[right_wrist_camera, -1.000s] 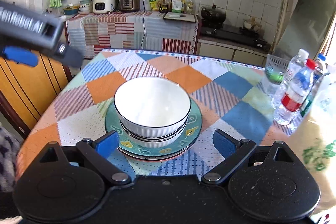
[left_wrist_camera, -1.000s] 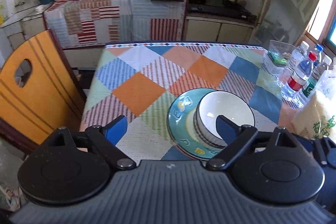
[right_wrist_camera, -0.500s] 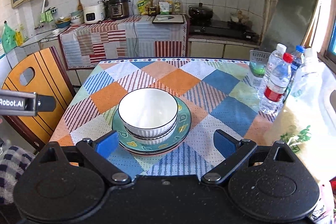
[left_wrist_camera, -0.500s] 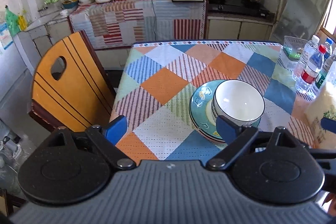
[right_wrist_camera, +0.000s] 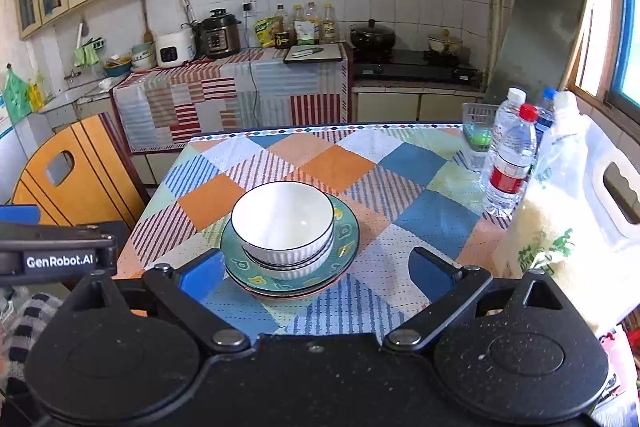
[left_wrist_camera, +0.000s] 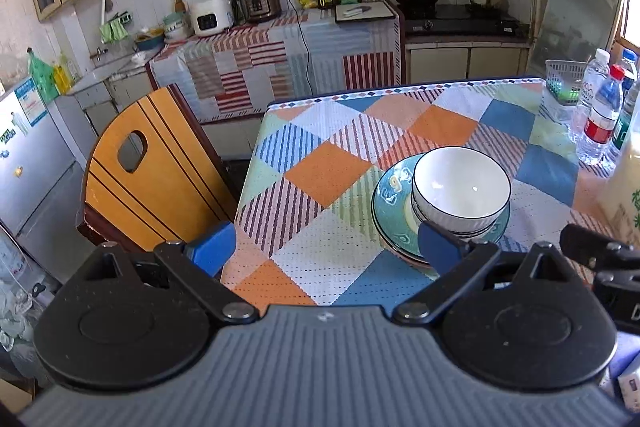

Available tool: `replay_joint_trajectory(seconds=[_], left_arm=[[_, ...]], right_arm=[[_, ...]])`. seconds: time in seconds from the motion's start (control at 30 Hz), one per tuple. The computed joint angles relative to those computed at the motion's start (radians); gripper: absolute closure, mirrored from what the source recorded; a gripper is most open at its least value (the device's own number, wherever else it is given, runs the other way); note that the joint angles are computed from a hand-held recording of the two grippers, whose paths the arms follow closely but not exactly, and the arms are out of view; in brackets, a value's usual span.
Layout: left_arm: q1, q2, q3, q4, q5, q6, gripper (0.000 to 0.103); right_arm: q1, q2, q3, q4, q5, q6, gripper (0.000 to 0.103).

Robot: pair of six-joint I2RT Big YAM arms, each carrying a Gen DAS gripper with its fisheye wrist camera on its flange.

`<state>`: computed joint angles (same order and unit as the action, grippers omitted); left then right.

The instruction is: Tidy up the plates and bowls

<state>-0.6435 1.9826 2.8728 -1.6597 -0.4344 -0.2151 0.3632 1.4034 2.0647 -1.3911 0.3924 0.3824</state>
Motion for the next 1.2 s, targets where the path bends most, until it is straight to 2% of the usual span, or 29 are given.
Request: replay_joint_trajectory(seconds=[0.17,0.37,0.7,1.2], left_arm=[[-0.003,-0.086,-0.169,0.085,0.022,-0.03,0.004],[-0.011,-0.144,-0.286,0.158,0.02,-0.046,0.004],[-0.003,-0.157,-0.313,0.163,0.023,-0.07,0.004],[0.005,-0.135,-0.273,0.125,0.044,-0.075,0.004]], right_arm=[[-0.004,-0.03,-0.049,0.029,-0.001,-0.009,0.003],[-0.003,-0.045,-0.077,0.047,0.014,-0.015,0.003],[-0.003,-0.045,-0.087,0.053,0.02,-0.017,0.003],[0.005,-0.037,-0.08,0.046,0.026,-0.025,0.003]])
